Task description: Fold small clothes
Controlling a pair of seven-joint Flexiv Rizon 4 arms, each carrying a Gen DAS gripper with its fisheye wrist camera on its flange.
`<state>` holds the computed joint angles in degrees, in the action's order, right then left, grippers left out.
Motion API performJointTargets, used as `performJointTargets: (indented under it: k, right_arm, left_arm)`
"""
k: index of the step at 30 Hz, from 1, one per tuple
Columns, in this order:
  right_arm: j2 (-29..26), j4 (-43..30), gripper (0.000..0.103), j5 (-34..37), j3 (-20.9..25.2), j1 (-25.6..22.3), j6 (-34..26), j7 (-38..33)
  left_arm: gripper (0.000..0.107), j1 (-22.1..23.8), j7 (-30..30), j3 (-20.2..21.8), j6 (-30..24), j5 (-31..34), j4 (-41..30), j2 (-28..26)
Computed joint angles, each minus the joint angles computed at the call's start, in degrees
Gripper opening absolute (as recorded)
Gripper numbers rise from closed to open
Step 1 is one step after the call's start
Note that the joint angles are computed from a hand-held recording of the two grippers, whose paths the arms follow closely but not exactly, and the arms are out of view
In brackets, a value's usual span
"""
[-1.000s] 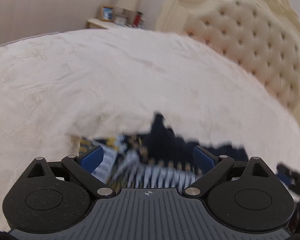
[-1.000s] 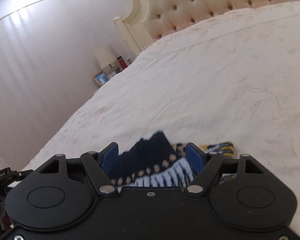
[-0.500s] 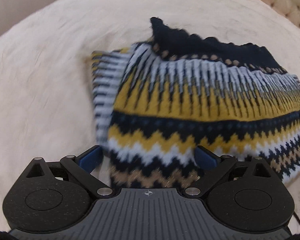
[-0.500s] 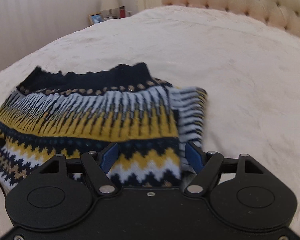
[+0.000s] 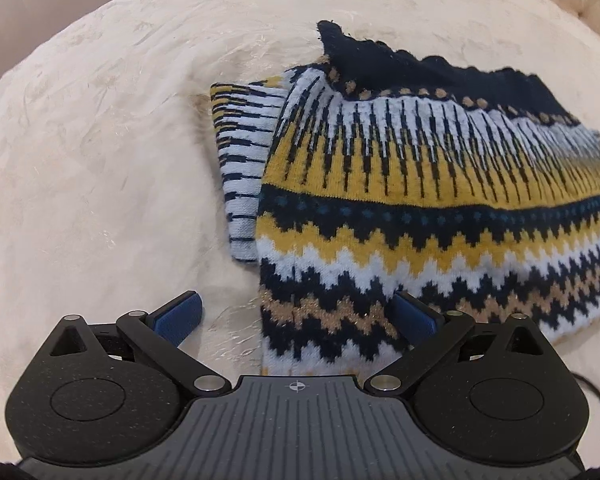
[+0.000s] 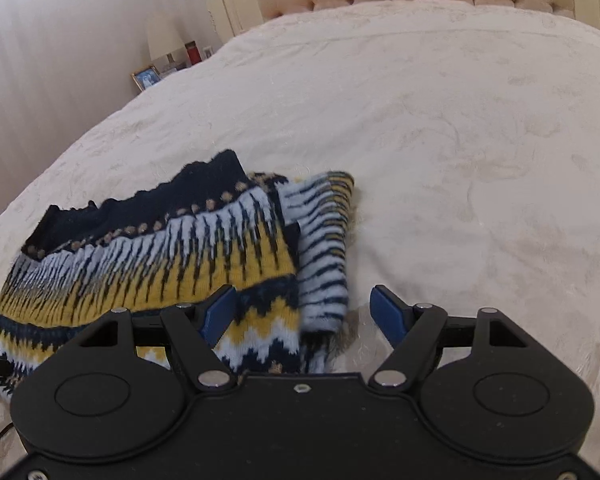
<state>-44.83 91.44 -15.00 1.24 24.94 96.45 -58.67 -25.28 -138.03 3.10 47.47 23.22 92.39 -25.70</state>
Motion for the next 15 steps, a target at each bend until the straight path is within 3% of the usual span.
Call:
performJointTargets:
  k: [5, 8, 12, 15]
  right_arm:
    - [-0.45, -0.7, 0.08, -0.65, 5.38, -3.65, 0.07, -1.96]
    - [-0.51, -0.86, 0.081, -0.41, 5.53, -3.78, -0.1, -2.18]
    - [-0.72, -1.29, 0.082, 0.53, 6.93, -4.89, -0.41, -1.65]
    - [-0.73, -1.48, 0.087, 1.25, 7.6, -5.41, -0.73, -0.98]
  left_arm:
    - [0.102, -0.87, 6.48, -0.85, -7.94, 1.65, -3.05, 0.07]
    - [0.102, -1.19, 8.92, -1.27, -10.26, 2.42, -4.54, -0.54]
    - [0.102, -0.87, 8.95, -1.42, -8.85, 1.91, -3.65, 0.12]
    - [0.102, 0.41, 5.9, -1.41, -1.37, 0.2, -0.32, 1.9]
